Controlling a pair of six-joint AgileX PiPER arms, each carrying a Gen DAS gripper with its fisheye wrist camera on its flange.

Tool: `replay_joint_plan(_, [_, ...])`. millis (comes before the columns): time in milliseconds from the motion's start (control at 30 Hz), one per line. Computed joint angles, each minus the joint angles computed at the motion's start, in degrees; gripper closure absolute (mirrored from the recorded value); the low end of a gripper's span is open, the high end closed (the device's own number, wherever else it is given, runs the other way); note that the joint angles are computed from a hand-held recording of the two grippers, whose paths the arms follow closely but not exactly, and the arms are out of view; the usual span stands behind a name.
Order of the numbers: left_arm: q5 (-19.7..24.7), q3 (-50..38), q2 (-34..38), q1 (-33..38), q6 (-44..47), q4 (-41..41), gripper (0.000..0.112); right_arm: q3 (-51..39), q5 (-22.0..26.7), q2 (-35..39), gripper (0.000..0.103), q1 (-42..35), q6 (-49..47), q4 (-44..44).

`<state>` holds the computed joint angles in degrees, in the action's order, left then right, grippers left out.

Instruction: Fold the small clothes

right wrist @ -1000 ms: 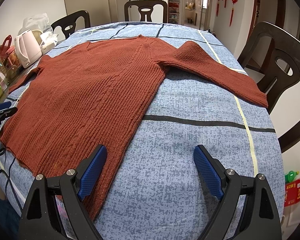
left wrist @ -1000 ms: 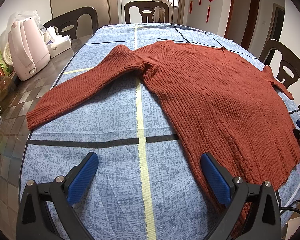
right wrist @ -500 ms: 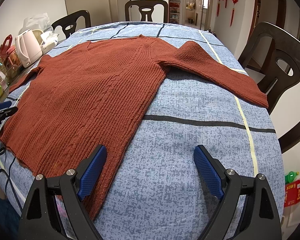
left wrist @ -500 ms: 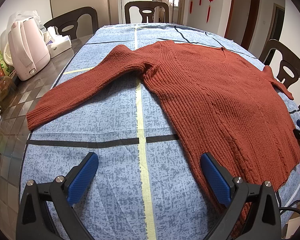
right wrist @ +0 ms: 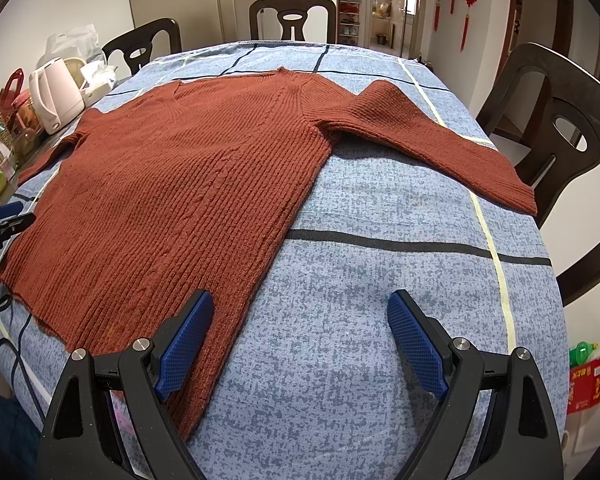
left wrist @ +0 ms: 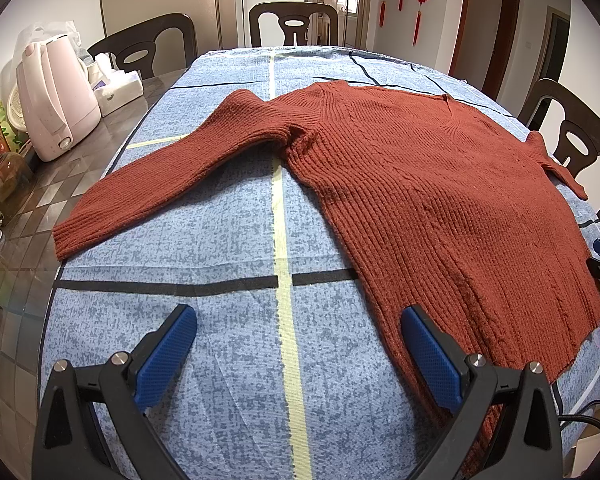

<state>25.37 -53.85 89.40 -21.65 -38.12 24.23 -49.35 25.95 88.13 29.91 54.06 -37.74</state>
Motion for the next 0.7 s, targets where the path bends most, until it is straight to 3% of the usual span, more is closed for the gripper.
replay_joint_plan(700, [-0.06, 0.01, 0.06, -0.01, -0.13, 0.15, 0.009, -0.34, -0.09, 0.24, 0.014, -1.02, -2.81, 2.34])
